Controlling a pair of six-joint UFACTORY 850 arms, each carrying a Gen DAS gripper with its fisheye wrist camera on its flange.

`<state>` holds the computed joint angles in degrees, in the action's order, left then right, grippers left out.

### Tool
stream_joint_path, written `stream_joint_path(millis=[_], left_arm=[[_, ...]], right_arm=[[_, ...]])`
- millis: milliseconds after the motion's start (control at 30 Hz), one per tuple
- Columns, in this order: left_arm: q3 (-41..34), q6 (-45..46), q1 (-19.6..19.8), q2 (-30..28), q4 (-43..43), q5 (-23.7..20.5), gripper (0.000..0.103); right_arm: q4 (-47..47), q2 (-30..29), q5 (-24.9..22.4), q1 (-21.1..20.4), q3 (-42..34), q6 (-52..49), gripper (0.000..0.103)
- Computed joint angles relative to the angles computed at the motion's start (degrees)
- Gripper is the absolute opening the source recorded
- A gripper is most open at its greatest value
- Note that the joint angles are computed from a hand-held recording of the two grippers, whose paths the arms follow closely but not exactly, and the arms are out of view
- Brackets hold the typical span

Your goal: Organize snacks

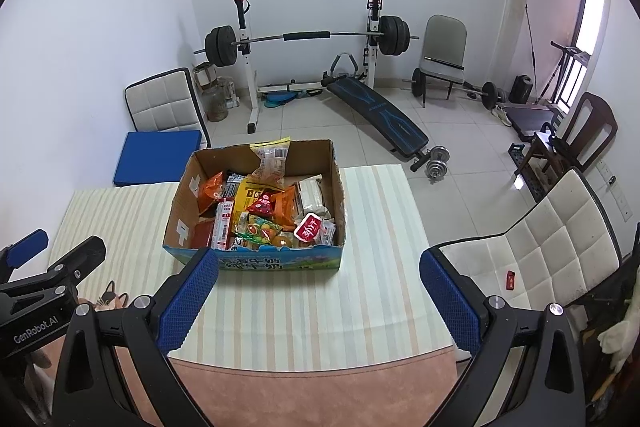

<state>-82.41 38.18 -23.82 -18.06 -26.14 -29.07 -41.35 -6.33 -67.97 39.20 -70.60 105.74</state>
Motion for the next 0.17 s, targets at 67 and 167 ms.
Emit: stream_joint_path(millis=[67, 167], left_arm=[[0.13, -0.35, -0.07, 0.07, 0.25, 0.35, 0.103], [0.09, -0.59, -0.16, 0.20, 0.40, 0.72, 0.103]], right_arm=[[0.03, 0.00, -0.09, 0.05, -0.06, 0.08, 0.103], [0.11, -0.01, -0.08, 0.04, -0.08, 0.08, 0.103]])
